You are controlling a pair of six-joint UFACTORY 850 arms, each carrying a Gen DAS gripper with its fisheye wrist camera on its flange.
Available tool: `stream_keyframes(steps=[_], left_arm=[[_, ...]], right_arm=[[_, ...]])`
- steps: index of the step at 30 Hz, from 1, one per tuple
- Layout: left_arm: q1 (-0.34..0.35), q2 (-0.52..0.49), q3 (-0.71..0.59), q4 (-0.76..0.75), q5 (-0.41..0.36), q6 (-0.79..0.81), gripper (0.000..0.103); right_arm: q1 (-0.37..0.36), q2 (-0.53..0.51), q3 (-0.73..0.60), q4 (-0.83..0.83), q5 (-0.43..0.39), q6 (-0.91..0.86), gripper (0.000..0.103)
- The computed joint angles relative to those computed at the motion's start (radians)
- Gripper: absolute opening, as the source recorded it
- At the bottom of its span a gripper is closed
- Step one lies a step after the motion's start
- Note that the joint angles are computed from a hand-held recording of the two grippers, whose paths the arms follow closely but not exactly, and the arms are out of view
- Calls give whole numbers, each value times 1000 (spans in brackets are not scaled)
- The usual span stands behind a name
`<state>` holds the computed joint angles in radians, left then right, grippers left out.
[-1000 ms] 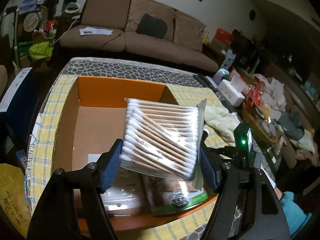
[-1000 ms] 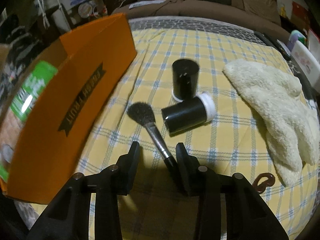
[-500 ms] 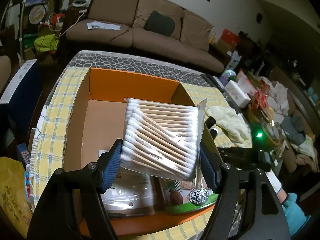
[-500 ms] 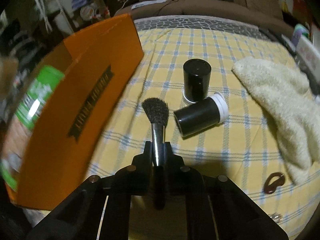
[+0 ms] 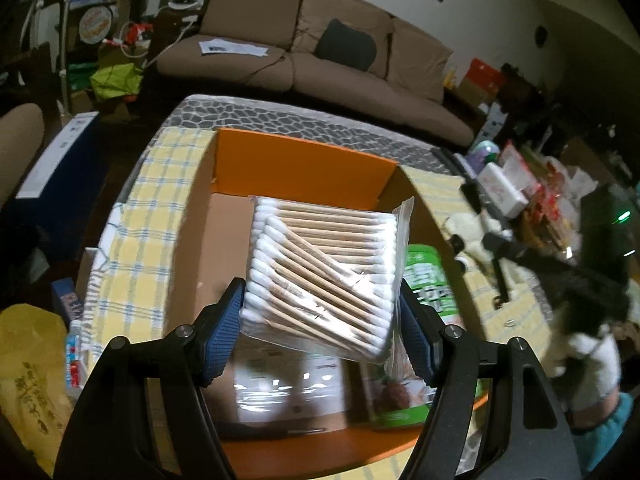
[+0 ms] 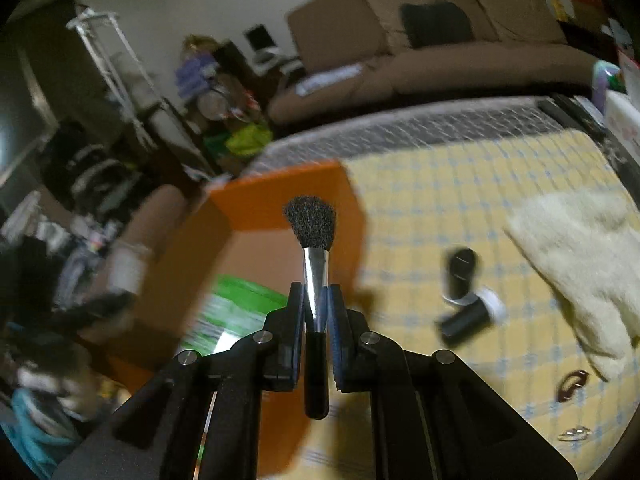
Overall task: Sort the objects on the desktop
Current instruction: 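Lower the swab bag into the box and open the left tool while the right tool carries the brush over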
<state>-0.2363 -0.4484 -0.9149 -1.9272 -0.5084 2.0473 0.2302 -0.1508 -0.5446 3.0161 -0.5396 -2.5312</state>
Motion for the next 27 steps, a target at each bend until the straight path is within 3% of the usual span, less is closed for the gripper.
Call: stream_keyframes(steps=[9,16,19,22,27], left_arm=[[-28,-4,15,-169,113,182,69],[-67,4,23,-275,236,331,69],[-62,4,25,-188,241,237,72],[-35,5,17,-19,195,51,75],[17,18,8,105,105,-115,81]], right_arm=[[87,-104,-149,-199,21,238,11],[119,-164,-207,-249,61,303,11],[117,-170,-214,-268,61,309,11],[120,-179,-220,-287,67,327,11],[126,-180,-218,-298,70,326,11]])
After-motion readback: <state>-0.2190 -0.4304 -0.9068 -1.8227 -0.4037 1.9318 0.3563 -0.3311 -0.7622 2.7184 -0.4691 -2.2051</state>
